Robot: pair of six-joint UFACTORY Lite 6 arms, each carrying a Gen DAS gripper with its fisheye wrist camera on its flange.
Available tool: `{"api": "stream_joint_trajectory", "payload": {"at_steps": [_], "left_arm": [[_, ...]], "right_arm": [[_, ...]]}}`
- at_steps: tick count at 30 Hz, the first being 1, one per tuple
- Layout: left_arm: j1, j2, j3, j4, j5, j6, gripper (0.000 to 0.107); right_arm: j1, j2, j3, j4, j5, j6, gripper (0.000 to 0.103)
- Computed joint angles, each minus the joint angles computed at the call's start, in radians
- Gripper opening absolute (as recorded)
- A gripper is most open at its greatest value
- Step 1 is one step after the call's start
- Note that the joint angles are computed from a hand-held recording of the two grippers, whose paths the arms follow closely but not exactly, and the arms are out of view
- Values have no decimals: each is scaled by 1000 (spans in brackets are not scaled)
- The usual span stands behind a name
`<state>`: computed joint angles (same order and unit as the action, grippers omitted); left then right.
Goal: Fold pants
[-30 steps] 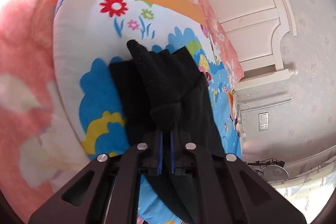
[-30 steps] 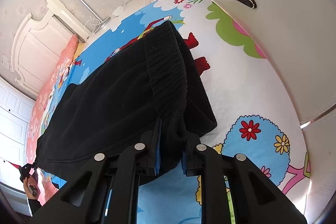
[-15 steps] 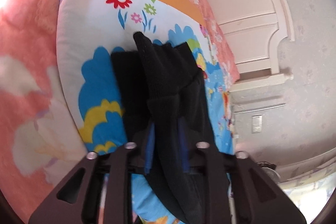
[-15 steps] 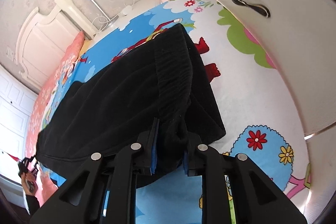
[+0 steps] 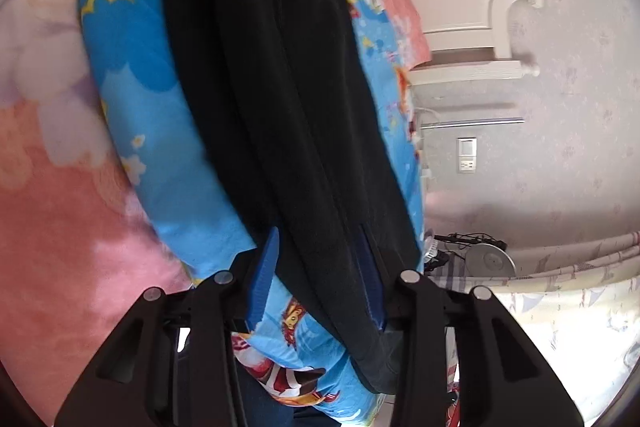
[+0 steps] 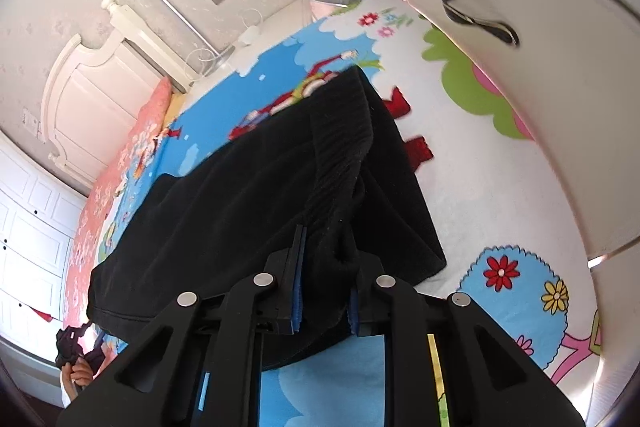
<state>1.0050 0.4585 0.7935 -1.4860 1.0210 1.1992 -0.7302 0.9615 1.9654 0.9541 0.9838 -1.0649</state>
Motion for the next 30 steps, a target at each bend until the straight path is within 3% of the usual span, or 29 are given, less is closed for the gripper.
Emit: {"api": "stream_joint_trajectory", "payload": {"at_steps": [2, 6, 12, 15, 17, 18, 20, 24, 27, 30], "left_arm": [[-25, 20, 17, -12, -22, -3, 35], [-57, 58, 84, -42, -42, 3, 5], [-37, -171, -101, -40, -117, 26, 4], [-31, -12, -24, -35, -102, 8, 8], [10, -2, -32, -40, -65, 38, 12], [20, -27, -40, -37, -74, 47, 22], [60, -35, -21, -30, -63, 32, 31], [105, 25, 82, 12, -64, -33, 31], [74, -99, -22, -14, -157, -2, 30], [-60, -192, -102, 7, -54, 76, 30]], "right_arm": [[6, 2, 21, 19, 10, -12, 18], [47, 141, 195, -64, -11, 119, 18], [20, 124, 99, -77, -57, 74, 18], [10, 139, 120, -75, -34, 87, 19], [14, 121, 98, -79, -47, 75, 19], [17, 130, 109, -87, -49, 84, 19], [18, 150, 141, -96, -39, 109, 19], [19, 129, 106, -86, -50, 86, 20], [10, 165, 160, -84, -19, 105, 20], [22, 178, 178, -93, -35, 96, 20]]}}
